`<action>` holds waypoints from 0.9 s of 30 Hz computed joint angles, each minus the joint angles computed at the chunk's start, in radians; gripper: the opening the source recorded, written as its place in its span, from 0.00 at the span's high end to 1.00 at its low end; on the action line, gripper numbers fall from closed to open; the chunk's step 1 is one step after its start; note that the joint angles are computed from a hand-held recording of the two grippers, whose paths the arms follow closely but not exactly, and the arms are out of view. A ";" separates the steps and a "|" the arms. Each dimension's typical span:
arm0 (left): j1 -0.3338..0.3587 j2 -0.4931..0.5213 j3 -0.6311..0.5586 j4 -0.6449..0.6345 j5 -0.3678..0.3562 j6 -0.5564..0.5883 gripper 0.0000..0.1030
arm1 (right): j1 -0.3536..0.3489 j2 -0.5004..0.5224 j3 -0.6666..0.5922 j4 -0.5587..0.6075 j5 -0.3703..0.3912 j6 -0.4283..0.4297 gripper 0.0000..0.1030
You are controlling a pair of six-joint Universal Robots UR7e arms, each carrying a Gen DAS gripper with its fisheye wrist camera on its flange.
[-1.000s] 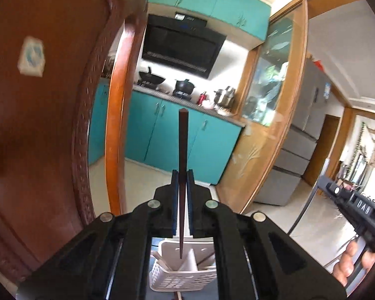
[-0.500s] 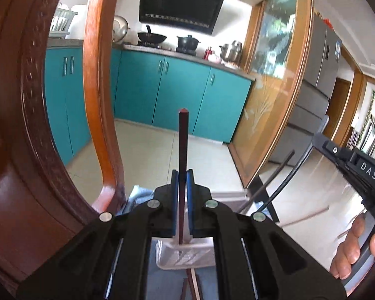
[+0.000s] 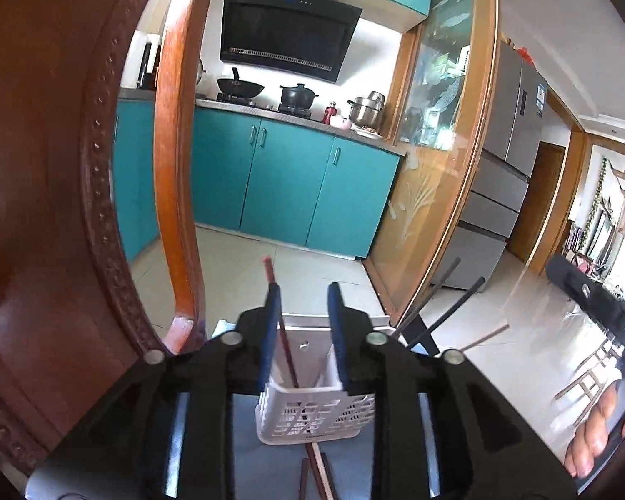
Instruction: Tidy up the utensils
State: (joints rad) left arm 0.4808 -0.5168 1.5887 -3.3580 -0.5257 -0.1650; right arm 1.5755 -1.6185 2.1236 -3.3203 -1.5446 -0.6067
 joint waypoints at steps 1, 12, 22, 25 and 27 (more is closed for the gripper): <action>-0.007 0.003 0.002 -0.012 0.024 0.004 0.73 | -0.027 -0.034 0.041 0.014 0.068 -0.042 0.86; -0.024 -0.031 0.086 0.127 0.077 -0.168 0.62 | -0.085 0.156 0.005 0.551 -0.306 -0.041 0.86; -0.019 -0.057 0.109 0.317 0.072 -0.292 0.54 | -0.065 0.224 -0.008 0.555 -0.433 0.019 0.85; -0.012 -0.076 0.121 0.372 0.057 -0.349 0.54 | -0.053 0.241 0.008 0.494 -0.460 -0.033 0.85; -0.006 -0.088 0.123 0.414 0.039 -0.389 0.53 | -0.052 0.236 0.024 0.466 -0.476 -0.047 0.85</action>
State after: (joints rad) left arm 0.4749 -0.6045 1.7118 -2.9445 -0.4864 -0.5543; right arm 1.5236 -1.3820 2.1477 -2.8546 -2.0207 -0.6536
